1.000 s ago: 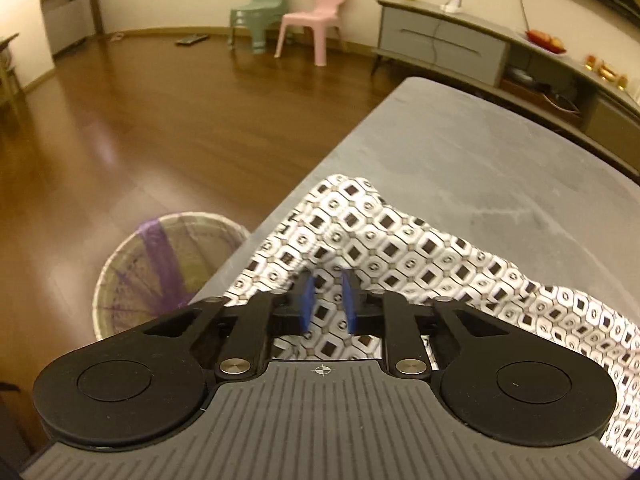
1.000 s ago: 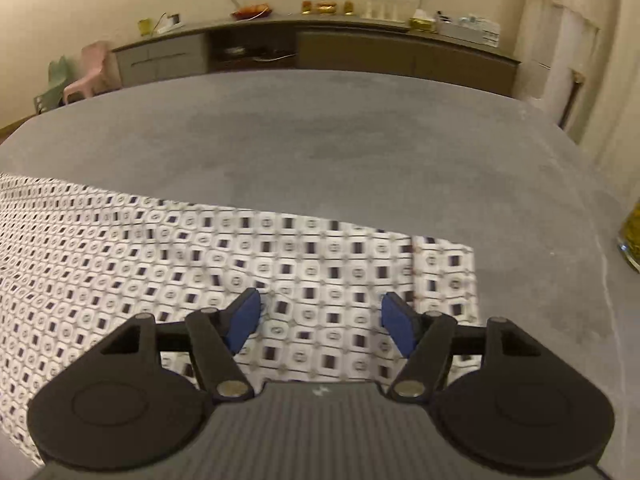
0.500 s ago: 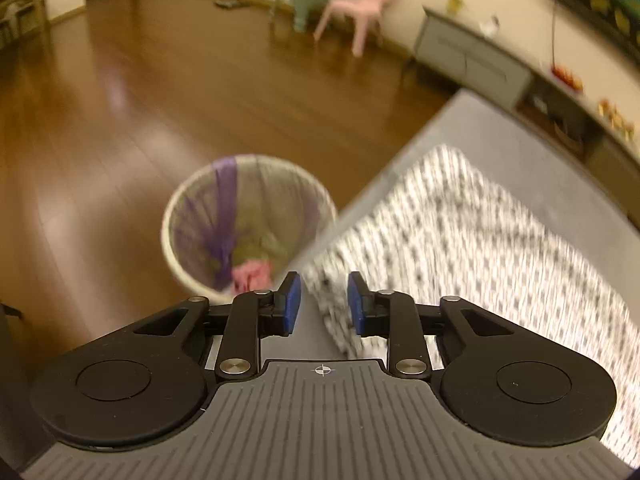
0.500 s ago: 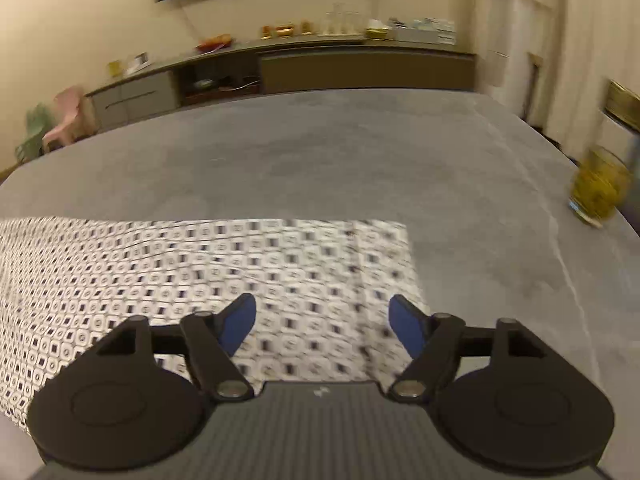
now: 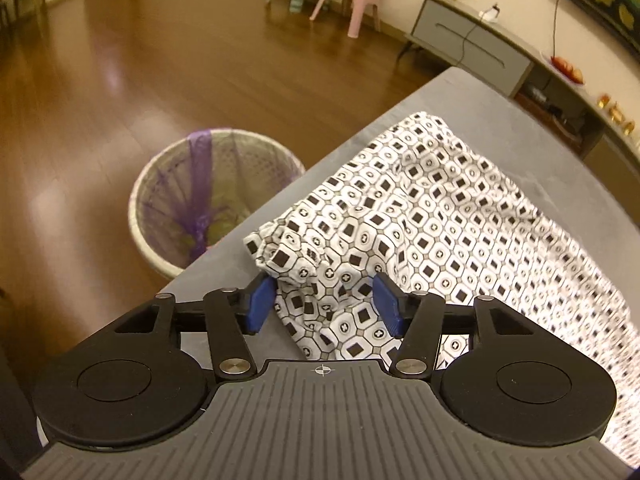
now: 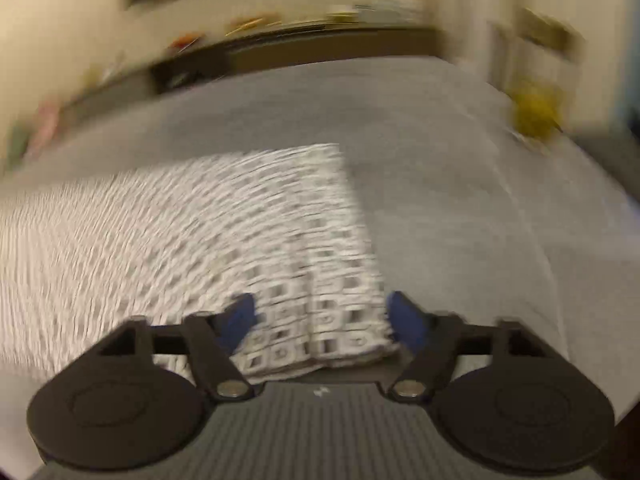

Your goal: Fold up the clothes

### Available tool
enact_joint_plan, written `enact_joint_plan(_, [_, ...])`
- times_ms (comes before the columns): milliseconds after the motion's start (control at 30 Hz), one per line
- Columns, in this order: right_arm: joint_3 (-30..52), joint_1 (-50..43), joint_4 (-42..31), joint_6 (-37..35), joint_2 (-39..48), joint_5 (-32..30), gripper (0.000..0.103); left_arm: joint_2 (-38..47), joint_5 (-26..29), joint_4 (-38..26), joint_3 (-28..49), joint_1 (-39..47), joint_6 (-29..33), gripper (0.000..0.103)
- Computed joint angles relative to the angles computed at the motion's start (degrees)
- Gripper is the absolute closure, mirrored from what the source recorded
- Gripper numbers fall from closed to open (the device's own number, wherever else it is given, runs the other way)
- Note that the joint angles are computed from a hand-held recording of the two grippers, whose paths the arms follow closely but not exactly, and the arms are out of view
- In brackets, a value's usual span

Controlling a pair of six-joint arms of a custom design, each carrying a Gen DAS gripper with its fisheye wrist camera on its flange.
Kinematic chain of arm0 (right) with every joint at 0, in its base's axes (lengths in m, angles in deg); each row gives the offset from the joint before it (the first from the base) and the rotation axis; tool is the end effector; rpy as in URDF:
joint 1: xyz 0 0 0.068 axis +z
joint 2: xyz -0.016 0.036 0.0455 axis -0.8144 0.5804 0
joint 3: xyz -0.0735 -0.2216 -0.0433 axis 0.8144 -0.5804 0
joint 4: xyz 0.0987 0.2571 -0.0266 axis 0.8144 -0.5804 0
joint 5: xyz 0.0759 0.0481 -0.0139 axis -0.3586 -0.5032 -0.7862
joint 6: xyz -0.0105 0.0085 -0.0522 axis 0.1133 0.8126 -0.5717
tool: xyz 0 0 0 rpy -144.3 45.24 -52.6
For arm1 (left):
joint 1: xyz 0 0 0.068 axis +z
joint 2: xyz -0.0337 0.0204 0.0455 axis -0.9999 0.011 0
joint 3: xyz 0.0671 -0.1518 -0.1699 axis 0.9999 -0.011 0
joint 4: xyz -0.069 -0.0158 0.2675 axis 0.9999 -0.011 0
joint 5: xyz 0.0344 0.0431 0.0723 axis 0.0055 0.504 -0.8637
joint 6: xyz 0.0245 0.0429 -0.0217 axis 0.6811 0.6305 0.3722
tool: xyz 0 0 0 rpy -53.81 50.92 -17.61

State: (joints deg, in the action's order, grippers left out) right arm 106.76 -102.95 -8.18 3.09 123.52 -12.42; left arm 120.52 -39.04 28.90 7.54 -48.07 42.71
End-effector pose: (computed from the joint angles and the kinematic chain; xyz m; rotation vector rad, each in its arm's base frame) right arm 0.2816 -0.2868 0.1290 -0.0771 2.3953 0.1079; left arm 0.2026 0.1753 0.1523 -1.1058 2.2567 0.1367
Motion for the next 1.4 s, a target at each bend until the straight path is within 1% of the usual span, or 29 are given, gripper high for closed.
enact_joint_plan(33, [-1.5,0.8,1.2,-1.8,-1.1,0.5,0.065,0.0,-1.7,0.0,0.0,-1.3,0.3,0.059])
enact_joint_plan(67, [-1.9,1.6,2.3,-2.5,-1.4,1.2,0.073,-0.4,-2.9,-0.3,-0.3,-2.4,0.3,0.059])
enact_joint_plan(100, [-0.6,2.2,3.9,-0.7,-0.2,2.8,0.073,-0.8,-4.2,-0.7,-0.5,-3.6,0.3,0.059])
enact_joint_plan(133, [0.8,2.9,6.6,1.5,1.2,5.4,0.072,-1.1,-5.4,-1.1,-0.8,-4.9,0.2,0.059])
enact_joint_plan(200, [6.4,3.9,8.4,4.8,5.4,10.0,0.069,-2.9,-5.8,-2.3,-1.9,-7.2,0.1,0.058])
enact_joint_plan(233, [8.7,4.4,9.3,5.6,7.2,12.3,0.063,-4.0,-5.4,-2.8,-2.6,-8.0,0.4,0.058])
enact_joint_plan(267, [10.6,4.9,10.7,6.4,8.8,14.8,0.047,-5.6,-5.2,-3.6,-3.3,-8.7,0.3,0.058])
enact_joint_plan(300, [11.3,5.4,12.8,6.9,9.7,17.7,0.041,-7.3,-5.5,-4.2,-4.1,-9.0,0.1,0.06])
enact_joint_plan(333, [12.1,5.8,13.8,7.4,10.4,19.8,0.036,-9.4,-6.4,-4.6,-5.0,-9.4,-0.1,0.06])
enact_joint_plan(367, [12.1,6.2,15.2,8.1,10.5,21.5,0.039,-12.6,-9.8,-3.9,-6.8,-10.3,-0.3,0.06])
enact_joint_plan(433, [6.7,6.2,21.4,10.7,7.0,22.6,0.045,-18.0,-16.3,-2.3,-9.7,-11.8,-0.2,0.064])
enact_joint_plan(467, [0.4,5.9,27.7,11.5,2.6,22.1,0.045,-20.3,-18.8,-1.3,-10.9,-12.3,0.2,0.064])
enact_joint_plan(500, [-5.5,6.1,33.8,12.6,-1.5,20.5,0.044,-22.4,-18.0,0.6,-11.9,-12.3,1.1,0.067])
enact_joint_plan(533, [-9.6,6.5,36.3,13.3,-5.0,17.5,0.044,-24.1,-16.6,2.5,-12.7,-12.1,2.1,0.068])
enact_joint_plan(567, [-11.9,7.5,35.0,12.9,-8.0,14.1,0.044,-23.1,-12.8,4.9,-12.2,-11.5,3.9,0.067])
enact_joint_plan(600, [-13.9,8.9,33.1,11.8,-10.8,11.0,0.044,-19.2,-9.5,7.2,-10.2,-11.5,5.8,0.064])
enact_joint_plan(667, [-16.7,14.5,26.3,7.4,-15.6,6.7,0.043,-8.4,-10.0,12.5,-4.6,-14.0,9.1,0.065])
enact_joint_plan(733, [-17.9,21.7,19.5,3.9,-19.1,4.1,0.042,2.5,-8.4,14.4,2.6,-15.2,11.0,0.068])
enact_joint_plan(800, [-16.8,30.9,15.1,3.1,-19.8,3.5,0.039,10.0,-5.3,15.3,7.9,-15.4,11.3,0.068])
enact_joint_plan(867, [-15.1,41.6,14.2,4.9,-18.8,5.1,0.039,13.1,-5.7,19.3,8.8,-17.1,15.0,0.068])
enact_joint_plan(967, [-7.4,57.7,15.5,9.4,-10.5,10.1,0.04,18.1,-6.6,24.2,10.4,-19.5,20.7,0.067])
enact_joint_plan(1067, [8.6,67.7,13.4,12.9,5.3,14.3,0.047,24.4,-9.5,26.0,13.6,-20.4,23.8,0.069])
enact_joint_plan(1100, [13.9,69.6,12.2,13.7,10.2,15.7,0.047,26.8,-10.7,26.1,15.1,-20.5,24.3,0.07])
enact_joint_plan(1167, [21.5,70.8,9.5,14.9,17.1,18.3,0.055,32.6,-12.6,23.7,20.5,-19.4,21.9,0.069])
enact_joint_plan(1200, [21.7,69.6,8.9,15.4,17.5,17.7,0.055,35.5,-11.8,23.3,23.6,-18.5,19.9,0.064])
enact_joint_plan(1233, [21.9,68.4,8.5,15.9,17.8,17.1,0.054,37.4,-10.8,22.0,26.3,-17.6,18.1,0.062])
enact_joint_plan(1300, [22.7,66.1,7.3,16.9,18.6,16.0,0.055,41.2,-9.1,19.5,31.6,-16.4,15.0,0.062])
enact_joint_plan(1333, [22.6,65.0,6.9,17.1,18.7,15.4,0.055,43.0,-8.4,18.3,34.2,-16.1,13.7,0.059])
enact_joint_plan(1400, [20.5,63.7,6.7,16.4,17.1,14.5,0.055,45.4,-8.1,15.7,38.3,-16.2,11.9,0.057])
